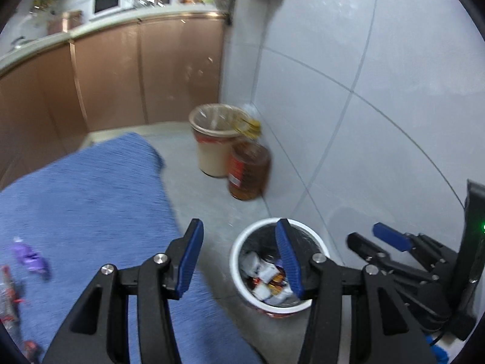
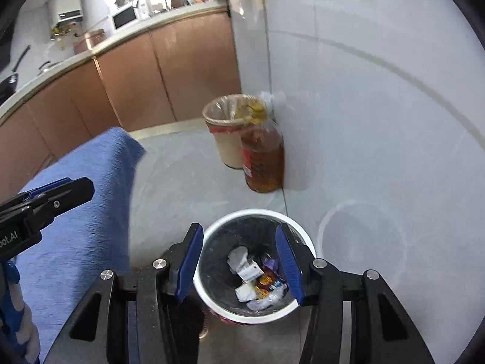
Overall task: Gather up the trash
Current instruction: 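Move both open tools back over the table toward the remaining wrappers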
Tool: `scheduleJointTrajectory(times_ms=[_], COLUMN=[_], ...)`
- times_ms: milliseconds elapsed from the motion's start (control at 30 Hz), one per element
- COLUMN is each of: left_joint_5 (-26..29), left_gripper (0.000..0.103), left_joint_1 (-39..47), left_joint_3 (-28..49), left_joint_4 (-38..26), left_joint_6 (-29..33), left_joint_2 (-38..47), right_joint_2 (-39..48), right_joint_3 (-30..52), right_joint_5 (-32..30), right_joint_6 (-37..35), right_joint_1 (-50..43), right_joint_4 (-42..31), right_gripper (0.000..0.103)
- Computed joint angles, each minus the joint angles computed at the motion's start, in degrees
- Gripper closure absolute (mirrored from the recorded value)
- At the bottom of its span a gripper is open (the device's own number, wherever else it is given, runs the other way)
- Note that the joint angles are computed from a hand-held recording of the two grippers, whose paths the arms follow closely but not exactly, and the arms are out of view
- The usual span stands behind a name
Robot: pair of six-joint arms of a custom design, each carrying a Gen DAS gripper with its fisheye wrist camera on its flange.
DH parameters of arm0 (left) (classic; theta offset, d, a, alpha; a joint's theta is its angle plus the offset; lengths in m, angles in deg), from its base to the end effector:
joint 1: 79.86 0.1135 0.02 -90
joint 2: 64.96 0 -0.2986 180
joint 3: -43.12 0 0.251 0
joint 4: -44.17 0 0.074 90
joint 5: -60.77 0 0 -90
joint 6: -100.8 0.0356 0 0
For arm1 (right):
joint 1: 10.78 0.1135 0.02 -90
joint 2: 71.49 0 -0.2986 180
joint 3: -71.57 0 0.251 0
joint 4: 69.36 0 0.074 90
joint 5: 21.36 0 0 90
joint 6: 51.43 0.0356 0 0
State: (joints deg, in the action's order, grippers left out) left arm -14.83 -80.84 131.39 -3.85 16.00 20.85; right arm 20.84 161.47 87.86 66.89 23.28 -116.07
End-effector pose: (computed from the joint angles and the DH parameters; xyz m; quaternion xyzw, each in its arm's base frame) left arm 0.3247 -0.0144 0.3446 0.0968 0.9145 -0.1021 0.3792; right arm 0.2993 0.1882 0.3198 0.0119 0.9257 0.0444 0.3754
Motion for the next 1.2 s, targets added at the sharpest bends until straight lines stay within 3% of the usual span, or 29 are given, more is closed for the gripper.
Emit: scheduleJointTrajectory(times_ms=[300, 567, 800, 1200], left_joint_5=[1.97, 8.04, 15.97, 28.53], left_gripper=[0.055, 0.040, 0.032, 0.031], left_joint_1=[11.15, 23.59, 37.77, 60.64], left_joint_3=[-2.33, -3.49, -3.85, -3.11], left_joint_4=[-2.09, -4.27, -6.15, -11.26], left_joint_6=[3.24, 7.10, 11.52, 21.48], left_joint_2=[-11.57, -19.29, -22.26, -21.22], right_joint_2=[-0.69, 0.12, 2.10, 7.66], right_joint_3=[7.57, 13.37, 18.19, 26.61], right_joint_5=[3.74, 6.54, 8.75, 8.81], right_joint_6=[-2.23, -2.91, -3.31, -3.84], right_joint_1=[8.15, 14.72, 20.25, 27.53], right_joint_4=[-3.65, -5.60, -7.25, -8.85], right_gripper=[0.054, 0.050, 0.045, 0.034])
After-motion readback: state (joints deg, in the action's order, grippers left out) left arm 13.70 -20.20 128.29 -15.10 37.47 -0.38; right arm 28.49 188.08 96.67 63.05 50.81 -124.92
